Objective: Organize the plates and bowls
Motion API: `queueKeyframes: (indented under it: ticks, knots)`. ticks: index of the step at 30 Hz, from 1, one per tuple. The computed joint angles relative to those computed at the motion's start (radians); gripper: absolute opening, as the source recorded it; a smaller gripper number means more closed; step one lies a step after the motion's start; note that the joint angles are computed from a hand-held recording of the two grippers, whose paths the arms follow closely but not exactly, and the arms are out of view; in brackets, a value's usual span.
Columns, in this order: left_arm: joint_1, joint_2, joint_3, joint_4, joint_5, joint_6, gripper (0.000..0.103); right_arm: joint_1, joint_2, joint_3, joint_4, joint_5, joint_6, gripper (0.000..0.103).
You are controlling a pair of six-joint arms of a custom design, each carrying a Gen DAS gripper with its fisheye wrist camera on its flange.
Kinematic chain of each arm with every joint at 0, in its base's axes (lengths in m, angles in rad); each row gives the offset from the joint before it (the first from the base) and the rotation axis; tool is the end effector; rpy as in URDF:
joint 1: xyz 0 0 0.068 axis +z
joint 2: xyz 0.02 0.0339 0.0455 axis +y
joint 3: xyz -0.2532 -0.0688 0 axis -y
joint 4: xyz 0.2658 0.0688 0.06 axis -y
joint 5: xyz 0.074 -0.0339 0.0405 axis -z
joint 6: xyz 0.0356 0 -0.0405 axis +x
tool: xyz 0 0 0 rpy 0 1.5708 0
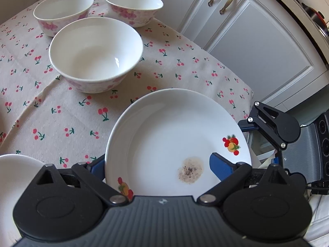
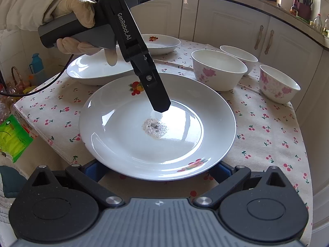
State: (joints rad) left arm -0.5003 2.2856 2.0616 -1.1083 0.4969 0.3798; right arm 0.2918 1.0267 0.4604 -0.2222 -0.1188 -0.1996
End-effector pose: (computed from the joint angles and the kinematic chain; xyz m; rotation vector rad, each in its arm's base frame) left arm 0.4159 -0.2467 0.2019 1.2898 2.5365 -0.7408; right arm 0.2119 0.0681 0.1606 -0.6299 2.2742 0.1850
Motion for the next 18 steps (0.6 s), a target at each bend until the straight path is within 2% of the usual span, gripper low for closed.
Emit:
queueKeyframes:
  ticks: [18]
  knots:
    - [0.041, -0.121, -0.129, 0.081, 0.023, -0.028, 0.098, 0.007, 0.042, 0.090, -0.036, -0.013, -0.030, 0.103]
